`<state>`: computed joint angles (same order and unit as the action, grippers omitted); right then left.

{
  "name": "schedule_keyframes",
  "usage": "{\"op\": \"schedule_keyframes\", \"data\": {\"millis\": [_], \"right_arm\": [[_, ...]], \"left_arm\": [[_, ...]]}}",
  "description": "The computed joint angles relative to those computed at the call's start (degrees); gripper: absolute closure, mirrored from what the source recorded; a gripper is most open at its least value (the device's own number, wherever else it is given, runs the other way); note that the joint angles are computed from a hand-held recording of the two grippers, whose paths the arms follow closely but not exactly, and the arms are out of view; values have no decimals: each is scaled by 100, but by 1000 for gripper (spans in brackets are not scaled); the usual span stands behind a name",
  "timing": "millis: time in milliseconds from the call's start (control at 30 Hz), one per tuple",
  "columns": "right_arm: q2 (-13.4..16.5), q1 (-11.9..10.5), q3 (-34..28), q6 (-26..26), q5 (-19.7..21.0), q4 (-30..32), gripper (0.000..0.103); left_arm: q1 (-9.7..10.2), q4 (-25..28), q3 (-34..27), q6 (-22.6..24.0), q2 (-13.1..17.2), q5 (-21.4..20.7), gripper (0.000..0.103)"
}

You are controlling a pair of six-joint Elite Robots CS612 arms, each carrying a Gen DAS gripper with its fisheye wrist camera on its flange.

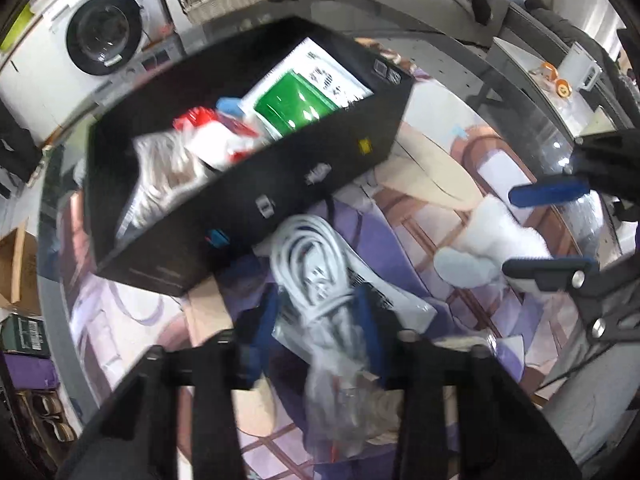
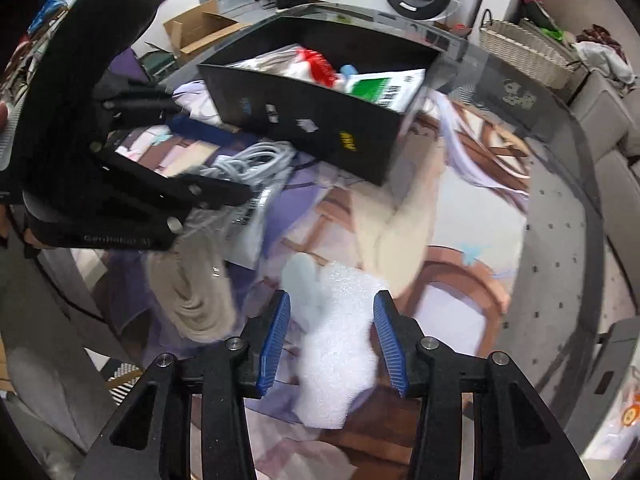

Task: Organize soft objects
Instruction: 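Grasp the white foam piece with the right gripper while the left grasps the white cable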

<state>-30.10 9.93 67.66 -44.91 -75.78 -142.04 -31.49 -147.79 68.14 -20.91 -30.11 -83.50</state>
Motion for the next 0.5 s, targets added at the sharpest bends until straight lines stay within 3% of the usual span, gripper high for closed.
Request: {"op": "schedule_keyframes", "data": {"millis": [167, 267, 300, 333, 400, 500], "right_arm": [[1, -27, -129, -146, -191, 484, 57], [-14, -42, -76, -169, -85, 461, 57], [-3, -34, -75, -207, -39, 467, 60], [19, -19, -81, -254, -19, 465, 70], [50, 23, -34, -298, -91, 282, 72], [98, 52, -29, -238, 151, -105, 73]], "left_arm": [[-56, -73, 152, 80, -82, 204, 76], [-50, -233, 371, 73, -203, 270, 76], [-39, -258, 445, 59, -247, 275, 76], [-23, -309, 548, 16, -301, 270, 76], [-3, -406, 690, -100, -376, 308, 76], [27, -520, 859, -242, -451, 425, 76]]}}
